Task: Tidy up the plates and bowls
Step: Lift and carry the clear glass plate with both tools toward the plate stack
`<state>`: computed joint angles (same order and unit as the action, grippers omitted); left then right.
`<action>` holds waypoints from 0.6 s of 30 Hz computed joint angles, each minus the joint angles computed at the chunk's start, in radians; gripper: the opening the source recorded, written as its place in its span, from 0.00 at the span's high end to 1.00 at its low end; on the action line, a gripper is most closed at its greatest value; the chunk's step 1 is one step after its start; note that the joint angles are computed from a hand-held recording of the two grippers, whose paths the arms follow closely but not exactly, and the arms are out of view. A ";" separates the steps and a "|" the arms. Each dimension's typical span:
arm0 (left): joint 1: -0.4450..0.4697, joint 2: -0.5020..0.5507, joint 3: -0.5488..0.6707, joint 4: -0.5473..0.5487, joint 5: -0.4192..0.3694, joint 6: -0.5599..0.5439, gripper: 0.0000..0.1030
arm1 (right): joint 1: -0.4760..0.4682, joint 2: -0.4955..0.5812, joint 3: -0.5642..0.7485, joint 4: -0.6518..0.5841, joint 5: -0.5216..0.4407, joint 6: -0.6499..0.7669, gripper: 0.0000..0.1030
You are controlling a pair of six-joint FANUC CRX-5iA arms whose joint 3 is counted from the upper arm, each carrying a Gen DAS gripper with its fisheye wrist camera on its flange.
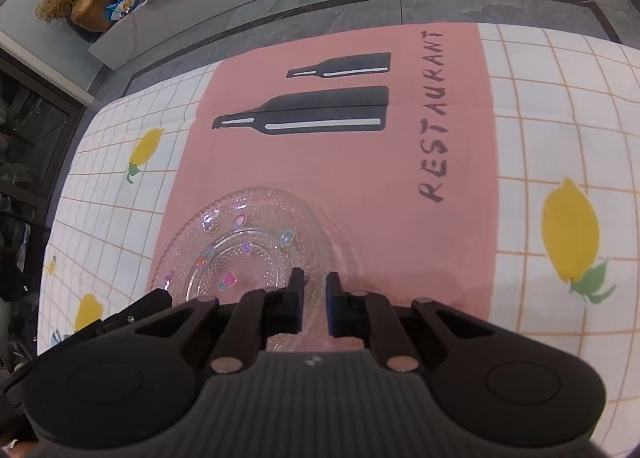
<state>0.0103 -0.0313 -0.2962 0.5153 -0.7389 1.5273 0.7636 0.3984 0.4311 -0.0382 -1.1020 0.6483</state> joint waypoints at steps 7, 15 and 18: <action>-0.029 -0.035 0.005 -0.026 -0.012 0.053 0.89 | 0.018 -0.086 -0.083 0.035 0.019 -0.043 0.92; -0.083 -0.082 0.054 -0.098 -0.045 0.128 0.89 | 0.038 -0.222 -0.202 0.074 0.053 -0.116 0.92; -0.110 -0.107 0.058 -0.115 -0.041 0.162 0.90 | 0.049 -0.283 -0.254 0.092 0.066 -0.152 0.92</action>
<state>-0.0998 -0.1387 -0.2379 0.4004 -0.7795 1.6892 0.8128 0.1150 0.1767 0.0543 -1.0360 0.4961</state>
